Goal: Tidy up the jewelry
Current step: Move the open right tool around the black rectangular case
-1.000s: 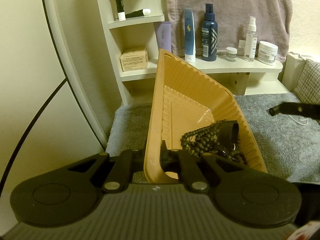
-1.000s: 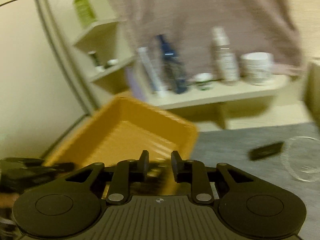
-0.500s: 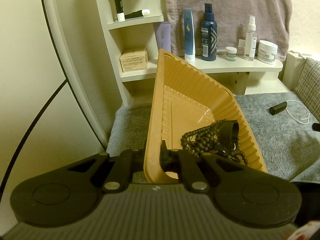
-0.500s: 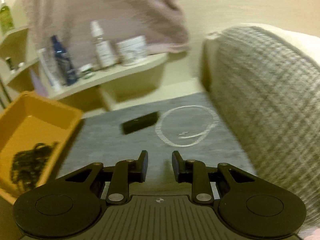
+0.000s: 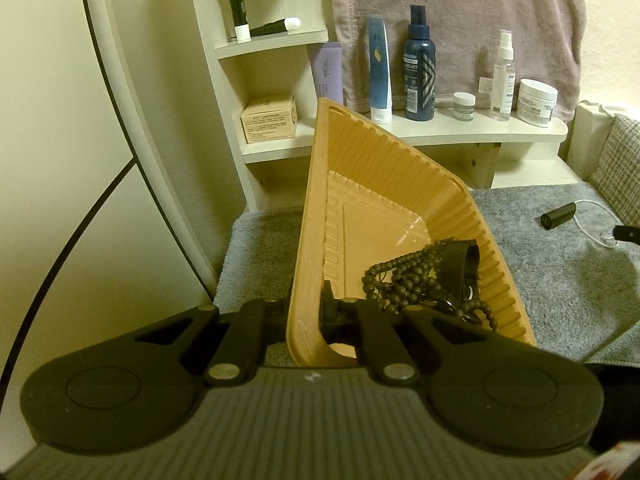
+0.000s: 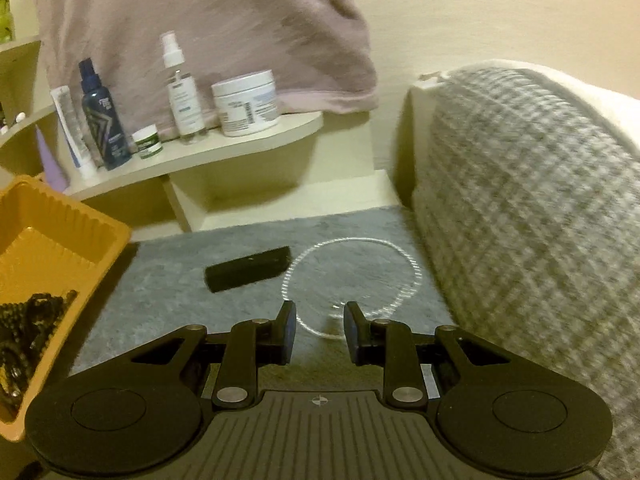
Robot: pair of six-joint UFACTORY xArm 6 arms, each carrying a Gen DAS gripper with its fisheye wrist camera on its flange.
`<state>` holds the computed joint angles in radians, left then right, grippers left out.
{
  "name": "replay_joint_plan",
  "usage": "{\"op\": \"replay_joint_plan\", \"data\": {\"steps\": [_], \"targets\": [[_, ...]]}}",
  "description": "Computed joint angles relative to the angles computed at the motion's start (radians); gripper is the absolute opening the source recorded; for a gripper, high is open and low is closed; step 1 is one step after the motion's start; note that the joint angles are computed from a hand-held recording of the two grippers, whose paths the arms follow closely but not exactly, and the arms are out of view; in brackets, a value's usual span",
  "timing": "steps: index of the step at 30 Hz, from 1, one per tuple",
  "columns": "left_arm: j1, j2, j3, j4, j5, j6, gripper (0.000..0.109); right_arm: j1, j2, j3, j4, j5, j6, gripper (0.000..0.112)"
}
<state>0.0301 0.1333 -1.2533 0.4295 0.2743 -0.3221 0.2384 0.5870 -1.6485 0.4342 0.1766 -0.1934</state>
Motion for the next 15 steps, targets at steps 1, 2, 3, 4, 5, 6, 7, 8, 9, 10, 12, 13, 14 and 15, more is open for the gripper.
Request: {"op": "replay_joint_plan", "data": {"steps": [1, 2, 3, 4, 5, 6, 7, 8, 9, 10, 12, 13, 14, 15], "targets": [[0.0, 0.0, 0.0, 0.002, 0.0, -0.001, 0.006, 0.004, 0.013, -0.024, 0.005, 0.016, -0.017, 0.028], [0.0, 0.001, -0.001, 0.003, 0.002, -0.002, 0.006, 0.009, 0.027, -0.046, 0.009, 0.027, -0.035, 0.041], [0.0, 0.001, -0.002, 0.002, 0.002, -0.001, 0.006, 0.015, 0.04, -0.068, 0.031, 0.031, -0.064, 0.066], [0.0, 0.001, -0.002, 0.002, 0.002, -0.001, 0.006, 0.023, 0.052, -0.086, 0.071, 0.025, -0.105, 0.077], [0.0, 0.001, -0.002, -0.001, 0.002, 0.002, 0.006, 0.032, 0.065, -0.106, 0.122, 0.019, -0.16, 0.086], [0.0, 0.001, -0.002, 0.0, 0.002, 0.0, 0.006, 0.037, 0.086, -0.137, 0.132, 0.024, -0.176, 0.086], [0.0, 0.001, -0.002, 0.0, 0.002, 0.0, 0.006, 0.04, 0.102, -0.162, 0.126, 0.034, -0.183, 0.086], [0.0, 0.001, -0.003, 0.002, 0.004, -0.001, 0.006, 0.042, 0.122, -0.194, 0.122, 0.045, -0.19, 0.086], [0.0, 0.001, -0.003, 0.002, 0.004, -0.001, 0.006, 0.042, 0.145, -0.227, 0.115, 0.057, -0.194, 0.086], [0.0, 0.0, -0.002, 0.001, 0.003, -0.002, 0.006, 0.043, 0.165, -0.256, 0.101, 0.067, -0.197, 0.086], [0.0, 0.0, -0.002, 0.002, 0.003, -0.002, 0.006, 0.043, 0.208, -0.314, 0.051, 0.078, -0.182, 0.086], [0.0, 0.0, -0.002, -0.001, 0.005, 0.001, 0.006, 0.042, 0.226, -0.339, 0.033, 0.082, -0.18, 0.086], [0.0, 0.0, -0.002, -0.001, 0.004, 0.0, 0.006, 0.041, 0.244, -0.365, 0.03, 0.087, -0.189, 0.086], [0.0, -0.001, 0.0, -0.002, 0.004, -0.001, 0.006, 0.041, 0.26, -0.387, 0.024, 0.093, -0.191, 0.086]]}}
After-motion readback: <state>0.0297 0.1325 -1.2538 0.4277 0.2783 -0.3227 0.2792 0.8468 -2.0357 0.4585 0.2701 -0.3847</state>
